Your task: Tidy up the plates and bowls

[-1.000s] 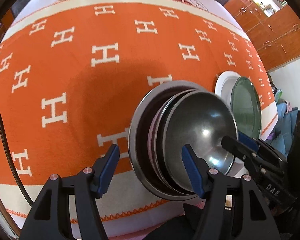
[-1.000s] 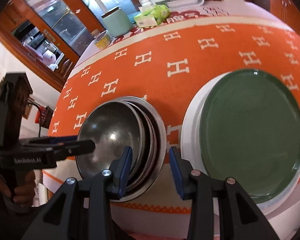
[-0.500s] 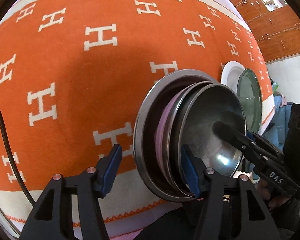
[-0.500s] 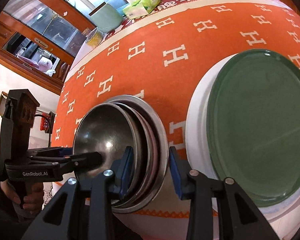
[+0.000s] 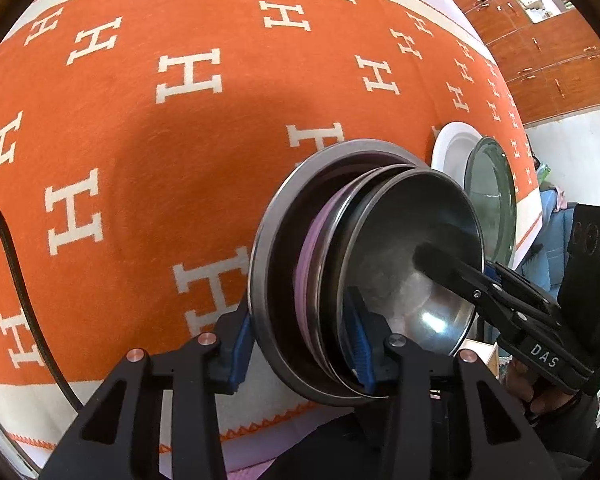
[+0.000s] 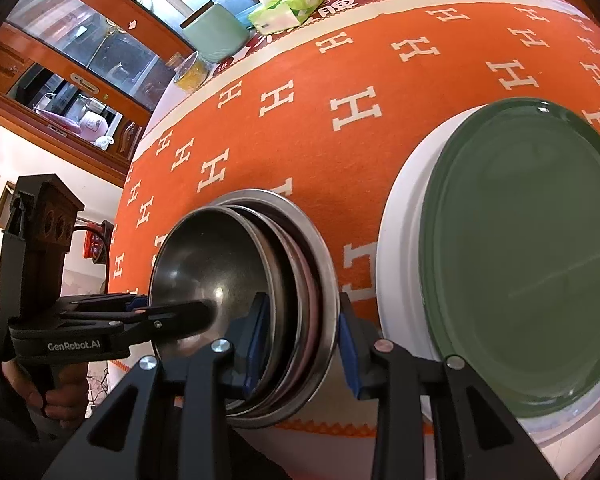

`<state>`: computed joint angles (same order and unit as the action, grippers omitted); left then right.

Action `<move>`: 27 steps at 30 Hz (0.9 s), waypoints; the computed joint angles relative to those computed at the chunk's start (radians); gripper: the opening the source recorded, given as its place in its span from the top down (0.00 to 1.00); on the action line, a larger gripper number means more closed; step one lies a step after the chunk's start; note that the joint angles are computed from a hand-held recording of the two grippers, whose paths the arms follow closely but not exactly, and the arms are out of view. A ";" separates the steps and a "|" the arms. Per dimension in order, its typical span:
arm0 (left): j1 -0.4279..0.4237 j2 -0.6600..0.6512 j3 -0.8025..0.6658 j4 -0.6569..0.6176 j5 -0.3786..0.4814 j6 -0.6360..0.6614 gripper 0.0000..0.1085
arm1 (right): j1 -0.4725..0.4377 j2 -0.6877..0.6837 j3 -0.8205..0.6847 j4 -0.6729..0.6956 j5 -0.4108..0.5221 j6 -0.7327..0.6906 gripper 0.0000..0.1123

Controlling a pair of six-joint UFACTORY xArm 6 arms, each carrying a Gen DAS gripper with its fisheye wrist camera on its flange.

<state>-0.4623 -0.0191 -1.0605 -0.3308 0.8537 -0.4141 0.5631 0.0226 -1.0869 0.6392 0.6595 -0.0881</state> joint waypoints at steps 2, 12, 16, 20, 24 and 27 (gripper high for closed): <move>0.002 -0.003 0.004 -0.001 0.001 -0.002 0.63 | -0.001 -0.003 0.000 0.003 0.004 -0.005 0.72; -0.015 -0.028 -0.014 0.045 0.012 -0.059 0.63 | -0.016 -0.053 0.020 0.030 -0.012 -0.026 0.73; -0.028 -0.029 -0.045 0.074 0.025 -0.075 0.63 | -0.031 -0.082 0.037 0.052 -0.027 -0.031 0.73; -0.045 -0.017 -0.095 0.109 0.039 -0.092 0.63 | -0.048 -0.106 0.049 0.063 -0.039 -0.041 0.73; -0.062 -0.002 -0.137 0.136 0.040 -0.116 0.63 | -0.081 -0.129 0.056 0.100 -0.032 -0.071 0.73; -0.084 0.024 -0.184 0.159 0.046 -0.149 0.63 | -0.110 -0.134 0.049 0.102 -0.014 -0.086 0.73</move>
